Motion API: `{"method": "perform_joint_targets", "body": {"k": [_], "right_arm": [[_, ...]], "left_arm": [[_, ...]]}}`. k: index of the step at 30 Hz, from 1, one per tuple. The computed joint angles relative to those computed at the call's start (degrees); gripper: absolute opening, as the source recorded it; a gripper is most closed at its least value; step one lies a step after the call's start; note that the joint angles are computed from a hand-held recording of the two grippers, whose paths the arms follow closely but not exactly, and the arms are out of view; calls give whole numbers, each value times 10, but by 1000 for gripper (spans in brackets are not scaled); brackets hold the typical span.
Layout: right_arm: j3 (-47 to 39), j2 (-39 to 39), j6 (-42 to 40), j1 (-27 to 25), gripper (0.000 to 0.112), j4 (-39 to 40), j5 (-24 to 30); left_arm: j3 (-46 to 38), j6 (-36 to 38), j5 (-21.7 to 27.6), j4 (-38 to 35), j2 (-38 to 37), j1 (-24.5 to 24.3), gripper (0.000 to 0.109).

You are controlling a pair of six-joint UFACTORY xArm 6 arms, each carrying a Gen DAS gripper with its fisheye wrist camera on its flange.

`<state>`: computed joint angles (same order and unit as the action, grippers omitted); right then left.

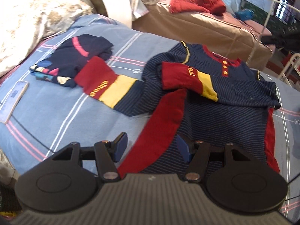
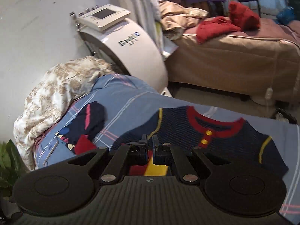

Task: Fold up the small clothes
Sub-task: 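Lift the held cuff with the right tool and carry it across the shirt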

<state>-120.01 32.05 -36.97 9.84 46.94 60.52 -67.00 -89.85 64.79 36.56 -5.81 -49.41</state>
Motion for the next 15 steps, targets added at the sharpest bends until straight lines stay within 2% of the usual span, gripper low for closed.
{"method": "perform_joint_targets", "body": {"k": [2, 4, 7, 9, 12, 15], "right_arm": [[64, -35, 7, -17, 6, -11, -20], [114, -59, 15, -25, 12, -19, -20], [196, -106, -6, -16, 32, -19, -41], [219, -119, -8, -2, 51, -11, -32], [224, -121, -20, 39, 55, 0, -20], [184, -93, -43, 94, 56, 8, 0]], "left_arm": [[-10, 27, -19, -7, 12, 15, 57], [-13, 47, -39, -13, 19, 28, 57], [-4, 68, -61, -28, 20, 51, 57], [14, 72, -74, -36, 11, 66, 57], [41, 80, -80, -45, -5, 79, 57], [82, 91, -89, -60, -33, 90, 57]]}}
